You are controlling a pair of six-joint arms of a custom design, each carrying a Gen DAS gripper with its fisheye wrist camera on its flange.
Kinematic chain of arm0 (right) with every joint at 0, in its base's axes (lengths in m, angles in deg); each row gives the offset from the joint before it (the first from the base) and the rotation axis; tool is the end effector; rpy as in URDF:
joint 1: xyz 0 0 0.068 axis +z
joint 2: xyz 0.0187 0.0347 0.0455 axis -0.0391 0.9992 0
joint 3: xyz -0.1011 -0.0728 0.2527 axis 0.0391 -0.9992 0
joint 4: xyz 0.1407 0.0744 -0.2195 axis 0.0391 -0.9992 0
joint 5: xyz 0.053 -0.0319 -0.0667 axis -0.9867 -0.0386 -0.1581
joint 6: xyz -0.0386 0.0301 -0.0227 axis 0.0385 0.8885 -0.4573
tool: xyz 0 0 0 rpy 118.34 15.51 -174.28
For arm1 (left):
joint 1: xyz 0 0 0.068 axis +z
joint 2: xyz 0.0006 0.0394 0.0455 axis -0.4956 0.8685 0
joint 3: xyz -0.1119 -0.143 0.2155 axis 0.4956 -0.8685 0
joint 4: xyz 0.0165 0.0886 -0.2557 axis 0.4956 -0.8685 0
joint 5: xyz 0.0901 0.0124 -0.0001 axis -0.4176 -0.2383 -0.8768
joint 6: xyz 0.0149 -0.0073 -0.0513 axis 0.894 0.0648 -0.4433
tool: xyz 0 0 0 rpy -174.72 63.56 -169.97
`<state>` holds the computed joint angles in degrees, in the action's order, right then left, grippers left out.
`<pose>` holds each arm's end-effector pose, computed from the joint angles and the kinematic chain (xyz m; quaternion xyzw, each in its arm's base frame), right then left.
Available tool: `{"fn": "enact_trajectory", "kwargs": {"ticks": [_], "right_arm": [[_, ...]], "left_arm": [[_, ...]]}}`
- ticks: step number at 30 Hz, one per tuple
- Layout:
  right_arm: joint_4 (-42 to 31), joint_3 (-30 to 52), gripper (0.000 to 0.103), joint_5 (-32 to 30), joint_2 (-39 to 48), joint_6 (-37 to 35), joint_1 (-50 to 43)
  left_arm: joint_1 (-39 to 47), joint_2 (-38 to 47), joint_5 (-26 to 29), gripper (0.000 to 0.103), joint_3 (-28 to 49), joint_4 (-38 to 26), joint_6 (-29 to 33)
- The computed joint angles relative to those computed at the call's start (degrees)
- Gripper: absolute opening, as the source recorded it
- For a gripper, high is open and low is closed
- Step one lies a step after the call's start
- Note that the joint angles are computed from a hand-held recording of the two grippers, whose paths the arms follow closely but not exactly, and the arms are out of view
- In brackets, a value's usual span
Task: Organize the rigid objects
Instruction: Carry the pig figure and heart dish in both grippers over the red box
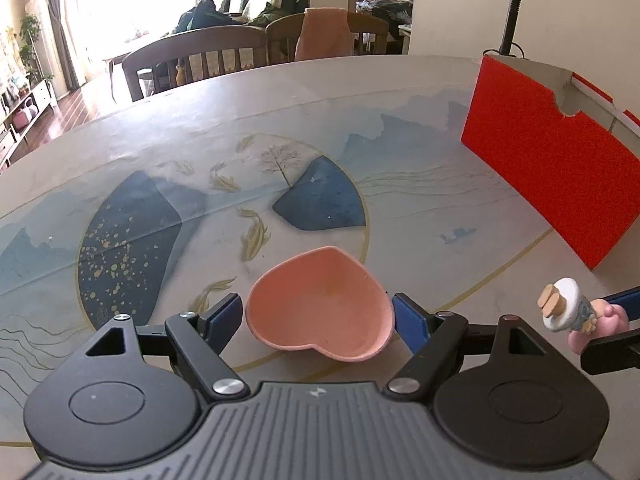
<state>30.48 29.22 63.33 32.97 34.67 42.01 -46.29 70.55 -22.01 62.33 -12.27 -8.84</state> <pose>0.1891 0.1835 0.0647 -0.1369 0.9416 0.1738 0.2538 0.2491 -0.0745 -0.0007 0.1416 0.9266 -0.0548 0.3441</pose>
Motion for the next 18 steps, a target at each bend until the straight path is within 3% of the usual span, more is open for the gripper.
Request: {"fn": "enact_trajectory", "kwargs": {"ticks": [10,18], "right_arm": [[-2.8,0.0,0.034,3.1,-4.0,2.1,1.9],[-8.4,-1.1,0.034,9.5,-13.7,6.6,5.5]], "left_arm": [[1.6,-3.8,1.4,0.077,-1.7,-1.3,-1.9],[0.8,-21.1,3.7,0.077,-7.1,-11.1,-4.1]]}}
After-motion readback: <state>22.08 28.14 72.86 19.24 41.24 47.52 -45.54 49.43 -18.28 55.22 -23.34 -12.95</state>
